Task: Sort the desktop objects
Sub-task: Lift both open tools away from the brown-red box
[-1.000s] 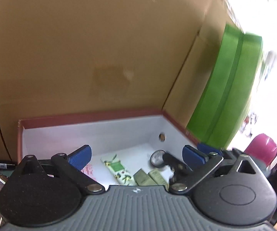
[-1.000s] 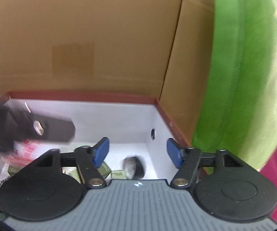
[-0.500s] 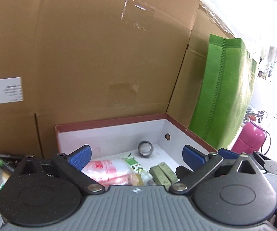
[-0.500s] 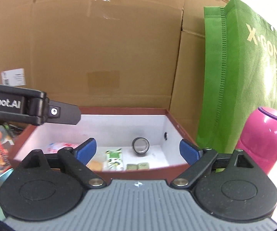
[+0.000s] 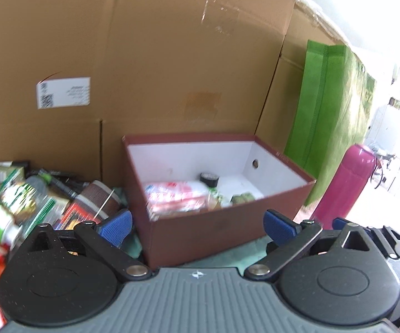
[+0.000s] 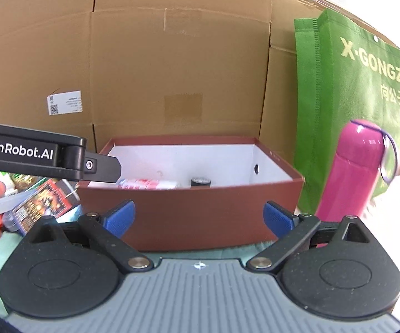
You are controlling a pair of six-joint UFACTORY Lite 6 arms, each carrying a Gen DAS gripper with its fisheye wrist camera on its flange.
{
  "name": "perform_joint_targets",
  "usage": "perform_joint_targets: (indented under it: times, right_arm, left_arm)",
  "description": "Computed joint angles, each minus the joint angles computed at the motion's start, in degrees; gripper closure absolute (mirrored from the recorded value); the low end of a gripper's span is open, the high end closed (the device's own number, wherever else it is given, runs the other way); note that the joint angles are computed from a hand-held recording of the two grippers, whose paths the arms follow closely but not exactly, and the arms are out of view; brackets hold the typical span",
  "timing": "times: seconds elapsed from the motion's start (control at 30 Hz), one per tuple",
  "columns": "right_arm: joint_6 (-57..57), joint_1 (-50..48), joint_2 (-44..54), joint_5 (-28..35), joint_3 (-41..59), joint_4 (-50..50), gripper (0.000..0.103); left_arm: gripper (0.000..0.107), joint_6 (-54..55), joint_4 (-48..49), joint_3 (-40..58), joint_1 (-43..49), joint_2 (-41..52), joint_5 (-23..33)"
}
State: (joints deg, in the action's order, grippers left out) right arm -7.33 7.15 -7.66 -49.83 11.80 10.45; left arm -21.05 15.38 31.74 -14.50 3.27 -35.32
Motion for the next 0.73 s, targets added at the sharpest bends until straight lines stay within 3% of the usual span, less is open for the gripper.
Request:
perform_joint_targets:
  times: [0.3, 0.5, 0.73]
  right_arm:
    - [-7.3, 11.4, -5.0, -1.6, -7.5, 16.9, 0.006]
    - [-11.3, 18.0, -1.8, -2.9, -6.6, 28.0, 0.006]
    - [-10.6, 20.9, 3.2, -3.8, -4.6, 33.4, 0.006]
  left_arm:
    - [0.004, 7.7, -8.7, -7.6, -2.0, -4.9, 0.2]
    - [0.004, 6.3, -6.3, -10.9, -1.0, -7.1, -0.3]
    - [0.004, 4.7, -2.5, -12.9, 0.9, -8.5, -2.1]
